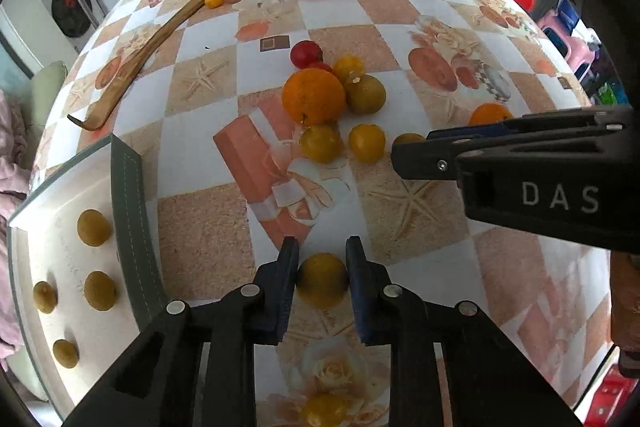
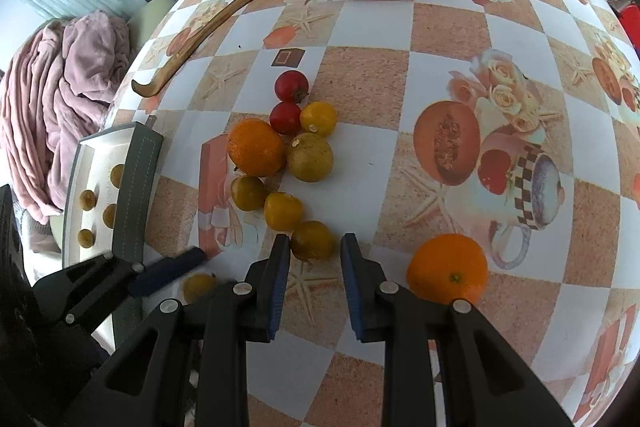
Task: Organize fruits
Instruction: 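Grasp a yellow plum with the left gripper while the right grasps another yellow plum, then carry the plum in the left gripper over the tray while the right carries its plum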
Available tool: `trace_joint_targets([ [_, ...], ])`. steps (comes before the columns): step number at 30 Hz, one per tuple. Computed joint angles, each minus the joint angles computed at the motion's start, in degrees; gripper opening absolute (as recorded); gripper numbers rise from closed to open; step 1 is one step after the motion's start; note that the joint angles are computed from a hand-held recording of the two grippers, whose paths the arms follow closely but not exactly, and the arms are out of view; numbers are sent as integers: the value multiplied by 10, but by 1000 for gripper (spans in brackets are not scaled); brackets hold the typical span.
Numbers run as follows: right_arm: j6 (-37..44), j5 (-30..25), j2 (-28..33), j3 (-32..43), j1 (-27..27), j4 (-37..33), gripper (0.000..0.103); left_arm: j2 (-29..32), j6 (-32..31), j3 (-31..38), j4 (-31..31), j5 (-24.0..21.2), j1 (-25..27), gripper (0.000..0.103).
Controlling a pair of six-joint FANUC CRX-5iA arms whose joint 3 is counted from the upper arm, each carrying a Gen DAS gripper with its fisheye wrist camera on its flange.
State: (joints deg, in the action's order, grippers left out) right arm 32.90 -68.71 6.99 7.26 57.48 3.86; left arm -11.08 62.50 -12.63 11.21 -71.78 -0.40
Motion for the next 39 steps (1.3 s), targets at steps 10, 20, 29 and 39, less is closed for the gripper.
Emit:
trace_joint_targets([
  [10, -46, 1, -28, -18, 10, -4, 28, -21, 2, -5, 51, -34, 61, 26],
  [20, -33, -14, 5, 0, 22, 32, 29, -41, -15, -8, 58, -52, 96, 26],
  [29, -24, -32, 37, 29, 21, 43, 24, -52, -20, -13, 65, -62, 119, 26],
  [39, -65, -27, 15, 32, 30, 21, 24, -75, -43, -15, 73, -84, 176, 26],
])
